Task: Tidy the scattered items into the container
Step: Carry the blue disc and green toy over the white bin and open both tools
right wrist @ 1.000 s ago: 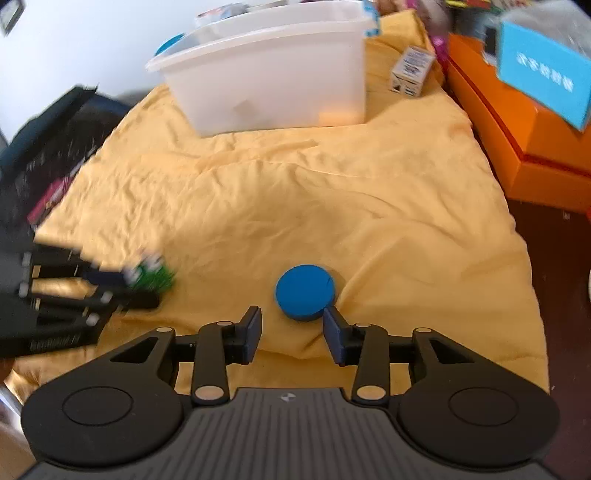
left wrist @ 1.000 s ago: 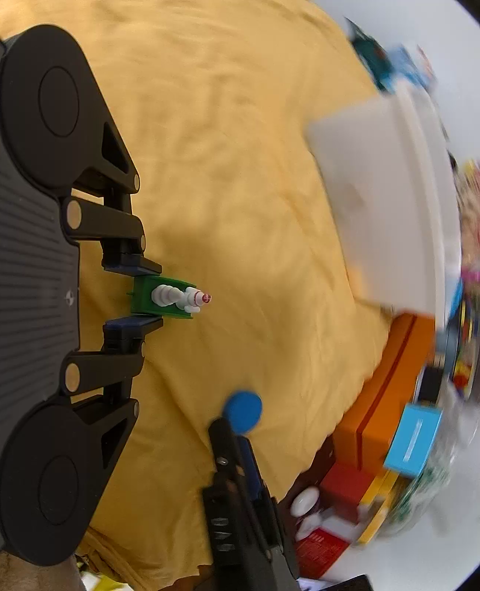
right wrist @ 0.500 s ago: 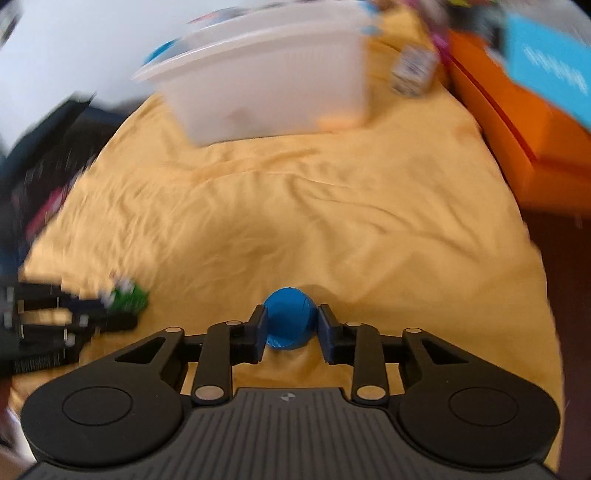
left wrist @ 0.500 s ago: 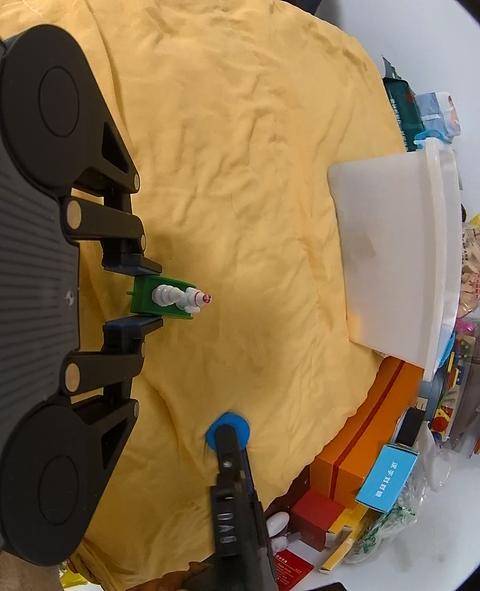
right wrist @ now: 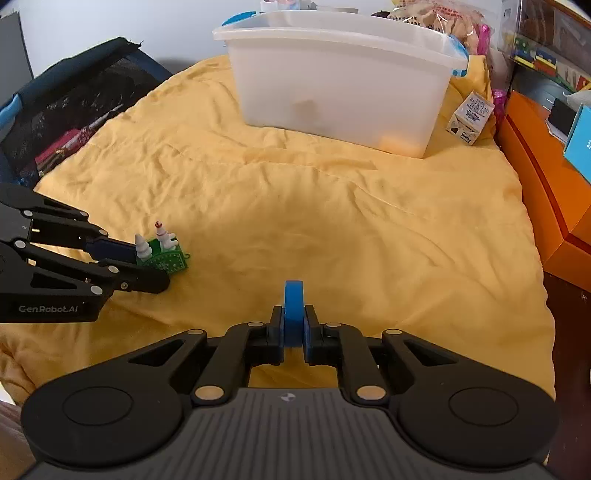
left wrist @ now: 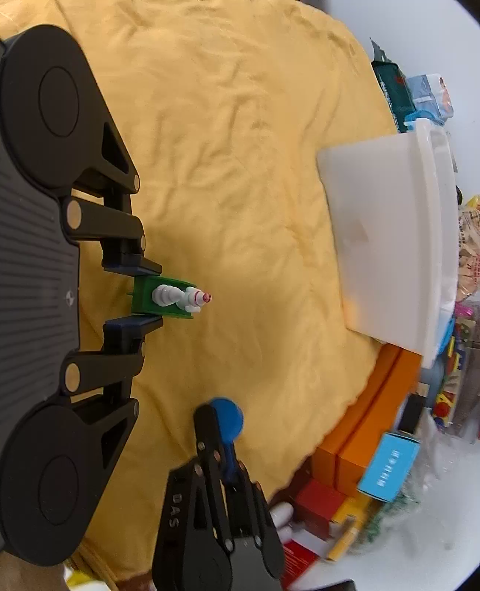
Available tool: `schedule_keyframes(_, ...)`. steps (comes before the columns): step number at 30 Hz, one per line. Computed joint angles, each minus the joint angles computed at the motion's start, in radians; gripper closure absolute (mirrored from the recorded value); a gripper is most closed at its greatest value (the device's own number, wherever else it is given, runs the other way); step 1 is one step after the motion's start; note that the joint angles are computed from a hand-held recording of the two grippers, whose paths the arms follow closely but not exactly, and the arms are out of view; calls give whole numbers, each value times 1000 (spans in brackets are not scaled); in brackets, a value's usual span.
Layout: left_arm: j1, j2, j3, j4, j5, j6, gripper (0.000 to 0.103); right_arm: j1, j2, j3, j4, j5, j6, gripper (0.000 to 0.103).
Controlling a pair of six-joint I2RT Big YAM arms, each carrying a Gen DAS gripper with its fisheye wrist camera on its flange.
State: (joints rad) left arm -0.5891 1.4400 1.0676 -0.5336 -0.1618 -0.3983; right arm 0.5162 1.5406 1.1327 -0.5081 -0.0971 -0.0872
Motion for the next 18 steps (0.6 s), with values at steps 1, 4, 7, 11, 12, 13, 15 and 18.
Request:
schedule_keyframes(1,3,-7,8,4,-9,12,78,1,-4,8,3,1,-4,92)
schedule_keyframes(4,27,-15,49,10,-16,54,78,2,2,51,11,8,-23,92)
schedule_keyframes(7,61,-6,117,26,-30,114,78,1,30,130,9,7,-21,92)
schedule_keyframes(11,106,36,242,37,-63,198,78,0,74,252,15,44,-31,92)
schedule_keyframes(12,115,47,271,38,-66,211,78,-2,87,282,16,50,-29,92)
schedule_keyframes(13,126,59,300,42,-70,223,78,-5,105,324,12,55,-28,92)
schedule_keyframes(15,147,92,362,45,-77,249,78,-10,143,402,4,66,-27,92)
schedule_keyframes(18,179,168,465,25,-84,226,78,-14,225,544,-29,102,-32,92)
